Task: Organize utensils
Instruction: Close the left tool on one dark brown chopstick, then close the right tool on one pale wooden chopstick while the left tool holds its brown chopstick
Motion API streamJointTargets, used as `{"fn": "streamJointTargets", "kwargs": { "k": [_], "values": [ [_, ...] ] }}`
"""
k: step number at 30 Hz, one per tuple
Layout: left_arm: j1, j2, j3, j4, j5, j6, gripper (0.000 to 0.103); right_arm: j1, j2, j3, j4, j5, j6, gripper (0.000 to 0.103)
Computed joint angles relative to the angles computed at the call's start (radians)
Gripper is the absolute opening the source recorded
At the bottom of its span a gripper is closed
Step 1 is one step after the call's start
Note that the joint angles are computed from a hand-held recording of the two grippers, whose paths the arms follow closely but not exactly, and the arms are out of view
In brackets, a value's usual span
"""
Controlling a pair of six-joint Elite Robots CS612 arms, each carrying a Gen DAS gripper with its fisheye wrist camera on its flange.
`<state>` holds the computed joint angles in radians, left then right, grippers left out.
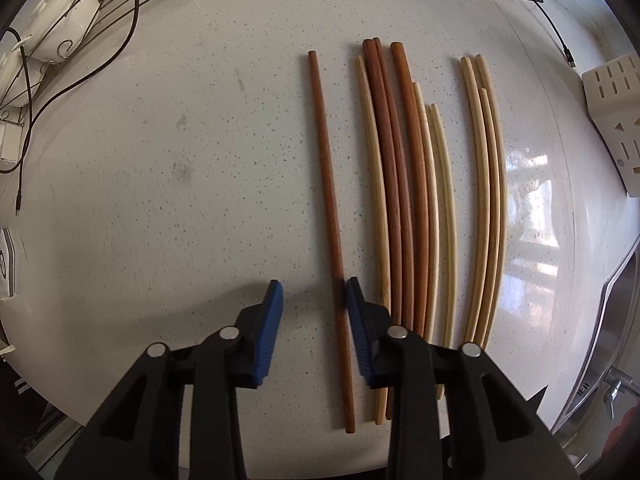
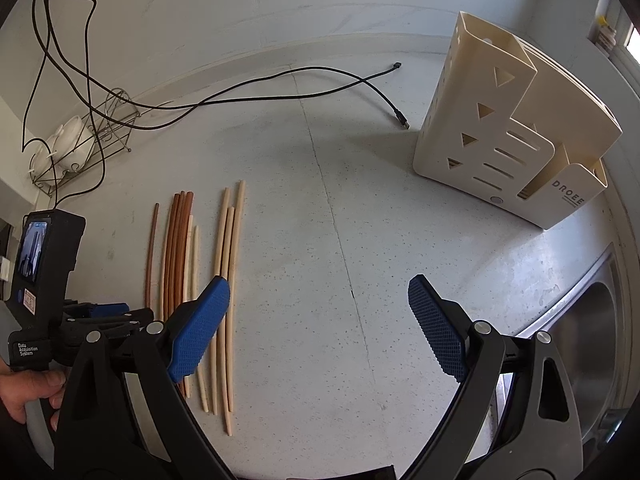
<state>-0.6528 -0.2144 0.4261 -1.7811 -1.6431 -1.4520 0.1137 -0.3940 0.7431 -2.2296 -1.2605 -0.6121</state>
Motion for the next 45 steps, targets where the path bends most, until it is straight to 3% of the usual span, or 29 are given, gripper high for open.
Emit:
{"fn": "streamJointTargets", "kwargs": {
  "k": [3,6,14,18,20,25,31,38,45],
  "values": [
    [0.001,0.010,-0.024,0.027,-0.009,-0.002,0.006,0.001,-0.001,0.002,0.006,0.002,-0.002,0.087],
    [0.002,-0.019,0.042,-0.029,-0.019,-0.012,0.006,0.003,0.000,-0.002,0.019,-0.002,-0.006,0.087],
    [-0.013,0.003,-0.009,-0.010,-0.009,-0.032,0.006,0.013,0.019,-0.047,0.144,-0.014,-0.066,0.082],
    [-0.015,-0.020,0.041,-0.055,-0.002,-0.044,0.006,0.023,0.063,-0.141,0.311,-0.036,-0.089,0.069],
    [-0.019,-0.063,0.116,-0.086,0.003,-0.051,0.006,0.029,0.084,-0.182,0.371,-0.051,-0.089,0.065],
    [-0.024,-0.074,0.137,-0.099,0.016,-0.061,0.006,0.048,0.153,-0.319,0.554,-0.100,-0.094,0.056],
    [-0.030,-0.075,0.136,-0.088,0.028,-0.070,0.006,0.066,0.227,-0.451,0.670,-0.164,-0.067,0.044],
    [-0.034,-0.078,0.137,-0.090,0.034,-0.077,0.006,0.083,0.219,-0.421,0.635,-0.216,-0.052,0.041],
    [-0.033,-0.074,0.127,-0.085,0.032,-0.083,0.006,0.100,0.175,-0.319,0.528,-0.268,-0.053,0.040]
  ]
}}
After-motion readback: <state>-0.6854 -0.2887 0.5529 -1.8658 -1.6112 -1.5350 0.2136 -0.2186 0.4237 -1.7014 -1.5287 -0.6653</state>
